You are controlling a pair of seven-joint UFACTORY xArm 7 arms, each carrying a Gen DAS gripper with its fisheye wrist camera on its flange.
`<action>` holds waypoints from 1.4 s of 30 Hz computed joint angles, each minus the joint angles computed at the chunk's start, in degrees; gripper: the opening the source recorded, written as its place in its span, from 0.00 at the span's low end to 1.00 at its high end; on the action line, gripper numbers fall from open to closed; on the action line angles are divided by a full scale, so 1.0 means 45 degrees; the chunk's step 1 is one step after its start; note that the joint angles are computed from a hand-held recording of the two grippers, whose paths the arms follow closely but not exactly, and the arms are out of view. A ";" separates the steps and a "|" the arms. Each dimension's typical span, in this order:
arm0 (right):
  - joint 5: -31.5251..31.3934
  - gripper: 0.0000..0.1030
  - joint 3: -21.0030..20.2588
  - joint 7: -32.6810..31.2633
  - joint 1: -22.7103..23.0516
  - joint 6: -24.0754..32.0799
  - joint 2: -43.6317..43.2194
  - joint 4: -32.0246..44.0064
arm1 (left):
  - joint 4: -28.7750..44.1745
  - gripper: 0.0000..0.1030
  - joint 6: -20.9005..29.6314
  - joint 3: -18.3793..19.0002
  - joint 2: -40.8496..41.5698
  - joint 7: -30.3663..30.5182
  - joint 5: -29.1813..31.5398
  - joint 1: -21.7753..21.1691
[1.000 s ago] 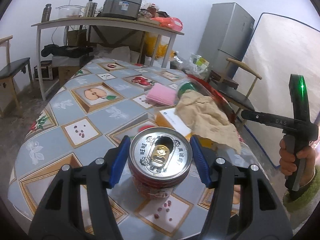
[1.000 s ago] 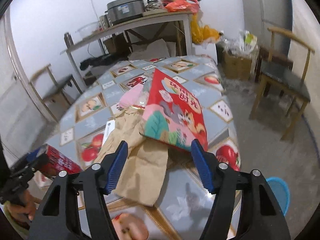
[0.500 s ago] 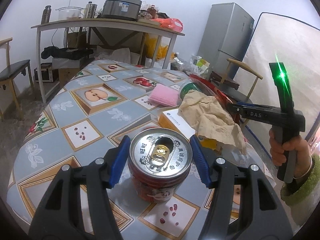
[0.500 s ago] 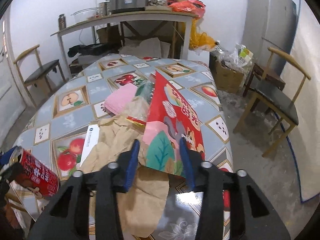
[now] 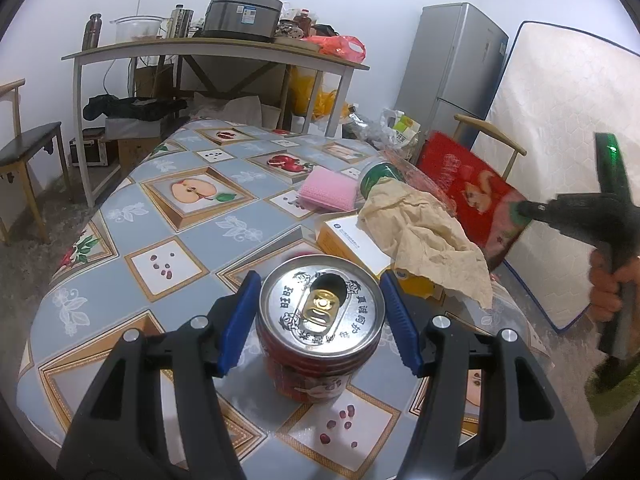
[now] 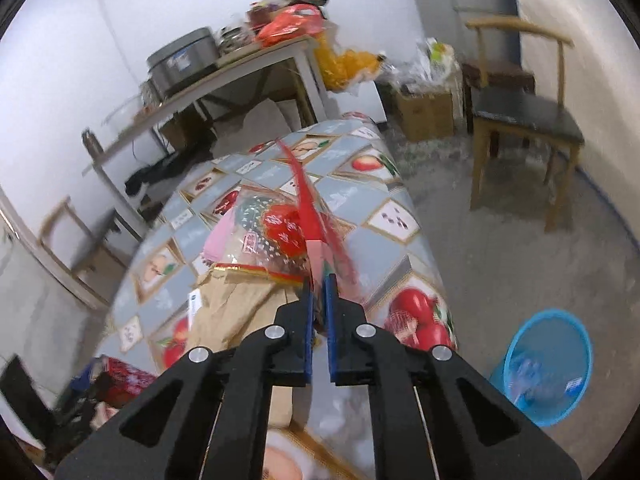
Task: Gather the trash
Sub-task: 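Grasp the red printed snack bag edge with the right tool, then lift the soda can with the left tool while the right tool lifts the red bag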
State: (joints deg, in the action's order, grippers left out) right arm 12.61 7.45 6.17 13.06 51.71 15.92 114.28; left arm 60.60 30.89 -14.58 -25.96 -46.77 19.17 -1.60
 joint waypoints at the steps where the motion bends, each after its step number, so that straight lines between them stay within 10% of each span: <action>1: 0.0228 0.06 -0.0010 0.0010 -0.0146 0.0118 -0.0257 -0.0302 | 0.0017 0.56 0.0003 0.0007 0.0015 0.0015 0.0002 -0.0008; 22: 0.1311 0.25 0.0166 -0.0627 -0.0100 -0.0480 -0.0730 -0.2001 | 0.0078 0.56 0.0168 0.0054 0.0006 0.0178 0.0002 -0.0033; 42: -0.1166 0.06 -0.0351 0.1703 0.0043 -0.2206 -0.1515 -0.3369 | -0.0031 0.62 0.0454 0.0434 0.0086 0.0758 -0.0960 -0.0478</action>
State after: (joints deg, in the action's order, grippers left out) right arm 7.36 5.87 13.83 13.26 41.78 9.11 99.12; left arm 60.46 32.93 -12.62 -25.57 -43.36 14.86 -3.75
